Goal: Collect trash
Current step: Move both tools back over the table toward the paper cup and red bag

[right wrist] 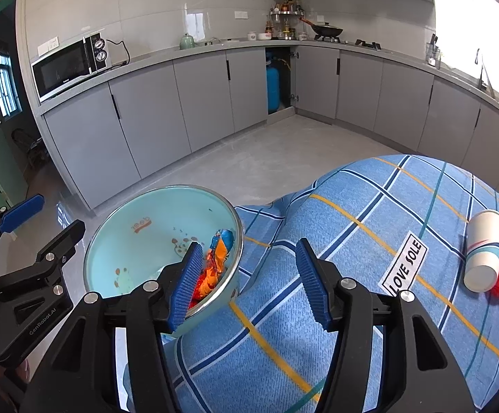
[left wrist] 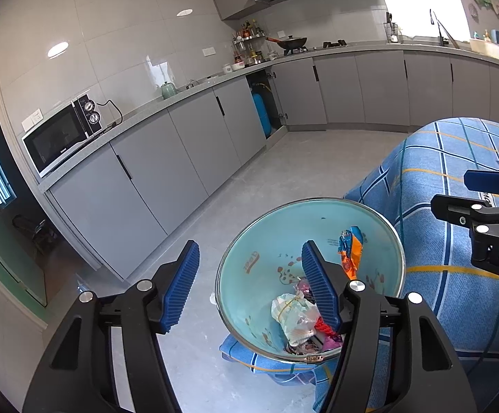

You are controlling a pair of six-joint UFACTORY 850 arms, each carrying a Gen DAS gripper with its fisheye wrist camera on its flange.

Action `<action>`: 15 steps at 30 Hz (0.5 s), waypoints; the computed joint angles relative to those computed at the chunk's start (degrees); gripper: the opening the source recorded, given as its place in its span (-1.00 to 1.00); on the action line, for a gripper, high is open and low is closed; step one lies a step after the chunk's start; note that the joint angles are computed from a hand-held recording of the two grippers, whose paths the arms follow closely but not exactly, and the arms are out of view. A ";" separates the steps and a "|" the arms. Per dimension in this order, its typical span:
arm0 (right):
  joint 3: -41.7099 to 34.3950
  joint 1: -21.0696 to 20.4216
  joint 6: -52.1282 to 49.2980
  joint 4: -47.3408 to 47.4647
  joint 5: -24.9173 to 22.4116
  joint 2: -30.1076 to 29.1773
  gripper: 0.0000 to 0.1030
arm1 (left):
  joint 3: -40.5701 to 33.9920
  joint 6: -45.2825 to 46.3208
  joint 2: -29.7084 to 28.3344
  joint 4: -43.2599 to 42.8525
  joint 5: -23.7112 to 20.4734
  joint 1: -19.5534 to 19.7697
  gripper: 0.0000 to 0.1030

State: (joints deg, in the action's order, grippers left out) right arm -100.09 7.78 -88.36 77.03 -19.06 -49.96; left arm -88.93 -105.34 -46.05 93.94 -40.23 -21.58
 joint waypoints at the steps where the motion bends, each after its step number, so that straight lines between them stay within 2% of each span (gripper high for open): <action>1: 0.20 -0.08 -0.41 0.37 0.00 0.10 0.10 | -0.12 0.20 -0.04 -0.13 -0.08 -0.02 0.24; 9: 0.68 -0.88 -0.90 1.17 -0.22 0.40 0.10 | -0.33 0.87 -0.26 -0.36 -1.22 -0.38 0.35; 15: 2.03 -1.80 -3.42 3.93 -0.11 1.25 0.14 | -0.51 1.58 -0.50 -0.30 -1.58 -0.76 0.37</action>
